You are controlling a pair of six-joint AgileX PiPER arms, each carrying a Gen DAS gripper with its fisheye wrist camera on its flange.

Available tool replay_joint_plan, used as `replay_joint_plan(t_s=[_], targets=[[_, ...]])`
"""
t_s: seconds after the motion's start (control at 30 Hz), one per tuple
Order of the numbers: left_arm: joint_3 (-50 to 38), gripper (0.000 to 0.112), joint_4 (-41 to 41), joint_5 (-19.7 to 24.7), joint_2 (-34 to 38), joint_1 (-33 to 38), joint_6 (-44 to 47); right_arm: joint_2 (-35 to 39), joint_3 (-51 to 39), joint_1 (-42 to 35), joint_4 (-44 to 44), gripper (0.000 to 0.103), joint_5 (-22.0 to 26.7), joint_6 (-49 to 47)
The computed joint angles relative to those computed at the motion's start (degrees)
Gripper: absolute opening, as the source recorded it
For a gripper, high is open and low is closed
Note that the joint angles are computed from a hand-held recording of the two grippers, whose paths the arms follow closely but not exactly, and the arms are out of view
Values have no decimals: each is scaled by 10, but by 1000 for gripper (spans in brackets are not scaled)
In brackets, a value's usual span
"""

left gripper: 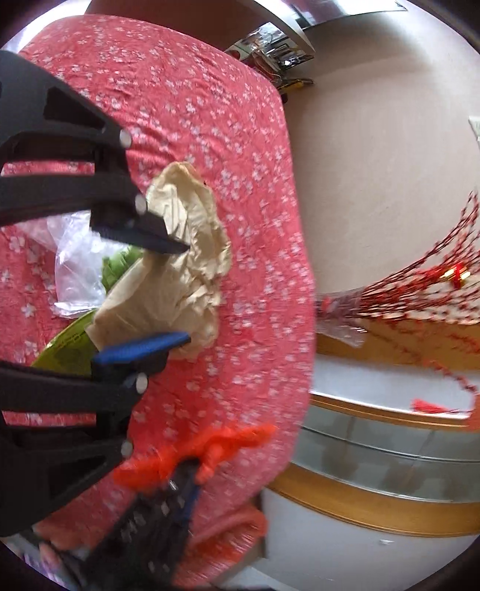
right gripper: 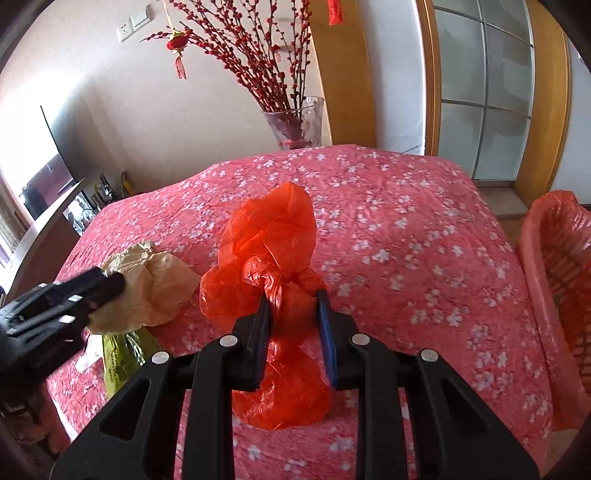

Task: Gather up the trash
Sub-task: 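Close the right tool on the orange-red bag while the left tool closes on the beige bag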

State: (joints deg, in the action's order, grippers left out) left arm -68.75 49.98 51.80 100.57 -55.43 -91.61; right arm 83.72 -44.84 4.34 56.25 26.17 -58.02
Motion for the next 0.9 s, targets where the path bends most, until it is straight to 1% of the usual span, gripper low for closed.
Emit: replay_joint_plan(t_s=[0.03,0.07,0.1,0.13,0.33,0.53,0.73,0.9], targets=[[-4,21,-11,-4,7,4,8,0,1,-2,2,25,1,-2],[0,15,-13,-11,7,7,9,-1,1,-6,4,25,3,-5],[8,12,-8,-22,3,8,0,-1,2,-10,7,25,5,-9],[12,6,-2,-23,-1,5,-9,0,2,-13,10,25,7,-14],[47,4,25,-41,-49,2,-45,-6,7,-32,23,25,18,-33],[44,4,23,-66,-86,23,-41,-15,11,-54,36,25,33,-52],[5,4,12,-63,-87,31,-9,-28,8,-88,41,25,53,-63],[-57,4,-1,-57,-58,26,25,-35,7,-125,48,25,72,-76]])
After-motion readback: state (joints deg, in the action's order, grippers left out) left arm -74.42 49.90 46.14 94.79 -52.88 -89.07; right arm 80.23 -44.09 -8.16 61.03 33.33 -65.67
